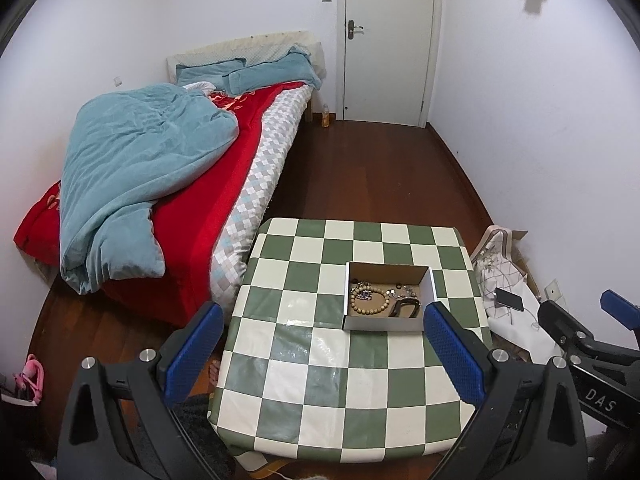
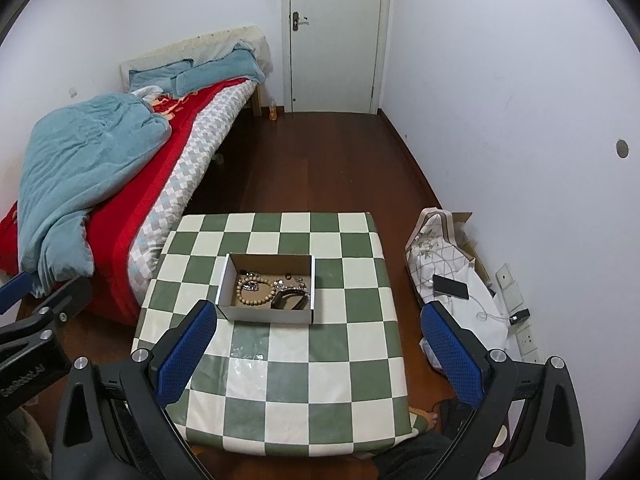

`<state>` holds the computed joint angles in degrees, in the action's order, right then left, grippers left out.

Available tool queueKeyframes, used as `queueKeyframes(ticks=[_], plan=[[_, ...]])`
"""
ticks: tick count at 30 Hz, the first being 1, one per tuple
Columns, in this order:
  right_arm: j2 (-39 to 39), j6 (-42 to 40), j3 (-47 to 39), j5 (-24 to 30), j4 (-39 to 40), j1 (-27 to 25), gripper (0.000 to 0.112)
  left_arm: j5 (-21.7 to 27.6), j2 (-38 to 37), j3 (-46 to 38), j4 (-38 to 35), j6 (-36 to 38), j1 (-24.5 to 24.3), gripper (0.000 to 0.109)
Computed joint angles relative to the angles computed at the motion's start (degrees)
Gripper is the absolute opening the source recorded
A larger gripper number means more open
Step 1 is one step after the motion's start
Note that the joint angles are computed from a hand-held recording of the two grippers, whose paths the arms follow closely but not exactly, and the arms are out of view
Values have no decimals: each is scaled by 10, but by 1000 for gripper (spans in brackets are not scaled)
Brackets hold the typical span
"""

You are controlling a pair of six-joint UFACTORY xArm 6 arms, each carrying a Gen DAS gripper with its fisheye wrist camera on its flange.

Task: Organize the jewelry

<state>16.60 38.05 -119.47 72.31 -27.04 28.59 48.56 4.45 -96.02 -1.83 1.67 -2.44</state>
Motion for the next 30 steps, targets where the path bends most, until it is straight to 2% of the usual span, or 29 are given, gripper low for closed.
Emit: queueKeyframes(ticks=[30], plan=[[7, -2, -3, -2, 5, 0, 103, -8, -10, 15, 6, 9, 0, 102]])
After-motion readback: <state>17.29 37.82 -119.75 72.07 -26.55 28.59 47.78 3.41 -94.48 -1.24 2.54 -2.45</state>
